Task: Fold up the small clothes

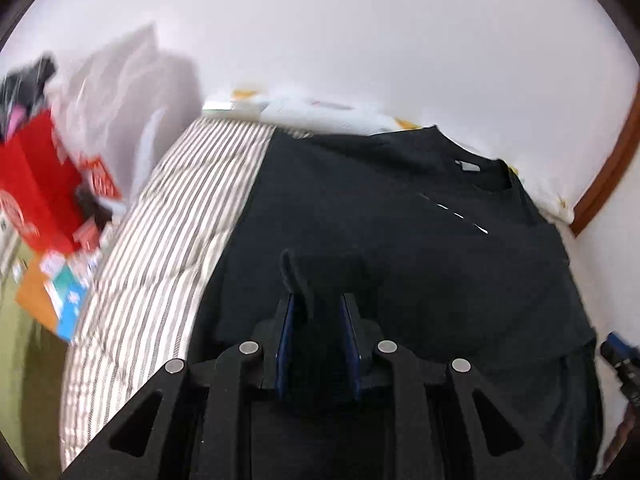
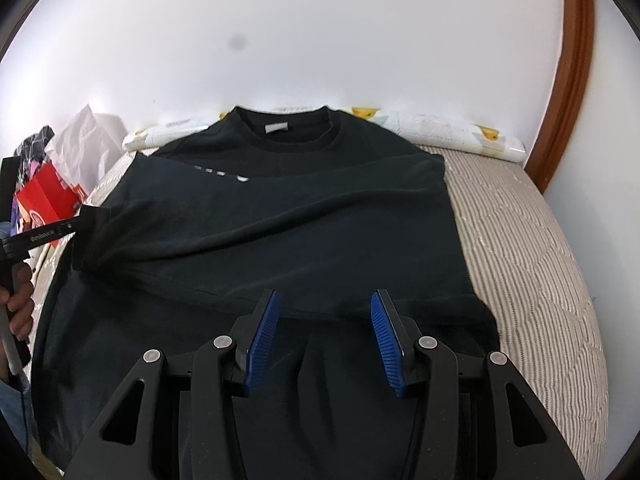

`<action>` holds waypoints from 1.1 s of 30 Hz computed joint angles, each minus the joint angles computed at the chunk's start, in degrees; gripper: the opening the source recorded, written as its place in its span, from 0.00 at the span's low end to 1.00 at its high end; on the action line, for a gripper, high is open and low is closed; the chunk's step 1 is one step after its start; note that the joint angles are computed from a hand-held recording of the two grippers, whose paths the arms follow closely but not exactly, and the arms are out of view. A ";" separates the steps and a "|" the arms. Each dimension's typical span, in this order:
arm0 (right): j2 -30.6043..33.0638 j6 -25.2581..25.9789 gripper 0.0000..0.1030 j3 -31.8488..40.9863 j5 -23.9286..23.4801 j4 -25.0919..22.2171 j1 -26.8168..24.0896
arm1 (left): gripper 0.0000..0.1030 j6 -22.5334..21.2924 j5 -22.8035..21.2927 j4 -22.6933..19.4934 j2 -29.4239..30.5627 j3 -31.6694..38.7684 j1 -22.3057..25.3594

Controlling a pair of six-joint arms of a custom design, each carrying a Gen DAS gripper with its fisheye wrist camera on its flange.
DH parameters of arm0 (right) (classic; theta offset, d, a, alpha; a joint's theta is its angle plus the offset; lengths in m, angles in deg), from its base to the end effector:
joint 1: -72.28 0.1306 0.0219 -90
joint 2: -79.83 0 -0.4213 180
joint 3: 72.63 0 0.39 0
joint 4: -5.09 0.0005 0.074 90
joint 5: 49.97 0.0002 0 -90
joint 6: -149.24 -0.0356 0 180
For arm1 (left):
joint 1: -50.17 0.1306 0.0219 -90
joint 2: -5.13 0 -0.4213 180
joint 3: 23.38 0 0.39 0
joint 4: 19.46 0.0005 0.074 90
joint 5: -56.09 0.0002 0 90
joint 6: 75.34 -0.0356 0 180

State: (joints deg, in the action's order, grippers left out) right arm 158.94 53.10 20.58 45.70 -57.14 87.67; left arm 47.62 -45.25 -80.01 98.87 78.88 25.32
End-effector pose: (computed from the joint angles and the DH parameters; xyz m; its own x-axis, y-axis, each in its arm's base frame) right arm 0.3804 0.1005 0.5577 -0.7353 -0.0920 -0.6715 -0.1226 0.9925 -0.0018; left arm 0.4582 -0.2050 0.5228 -0.7647 -0.2337 -0.6006 -0.1356 0.9694 -0.2047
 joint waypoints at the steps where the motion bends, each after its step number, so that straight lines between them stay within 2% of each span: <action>1: 0.22 0.01 0.46 -0.07 0.10 -0.04 0.24 | 0.21 0.72 1.45 0.71 -0.76 -1.20 0.75; 5: 0.83 0.38 0.46 -0.59 0.54 0.17 0.88 | 0.21 1.17 6.75 3.29 -2.45 -4.36 3.09; 10: 1.21 -0.31 0.46 -1.22 0.75 -0.01 1.01 | 0.23 0.76 11.31 5.50 -1.45 -4.93 4.17; 14: 1.60 -0.28 0.46 -1.34 1.60 -0.54 1.11 | 0.30 0.17 12.40 5.98 0.07 -4.30 4.18; 17: 2.01 -0.35 0.46 -1.35 1.93 -0.71 0.95 | 0.31 0.41 12.80 6.78 0.66 -4.34 4.04; 19: 2.41 -0.43 0.46 -1.19 1.89 -0.84 0.79 | 0.29 1.29 12.45 6.84 0.58 -4.37 3.87; 21: 2.64 -0.15 0.46 -1.11 1.98 -0.68 0.57 | 0.06 0.82 11.41 7.51 0.05 -4.22 3.44; 25: 2.93 -0.06 0.46 -0.89 2.28 0.77 -0.25 | 0.06 -0.10 9.41 9.96 -1.53 -3.77 3.40; 28: 2.92 -1.30 0.46 -0.86 2.00 3.93 -1.92 | 0.06 -1.06 6.57 10.62 -1.77 -3.10 3.37; 31: 3.46 -2.12 0.46 -1.04 4.88 7.28 -3.41 | 0.06 -1.92 2.17 8.80 -0.34 -1.77 3.16; 33: 5.16 -2.99 0.46 -0.15 6.21 6.86 -4.79 | 0.06 -1.00 2.83 6.32 1.08 -1.01 3.73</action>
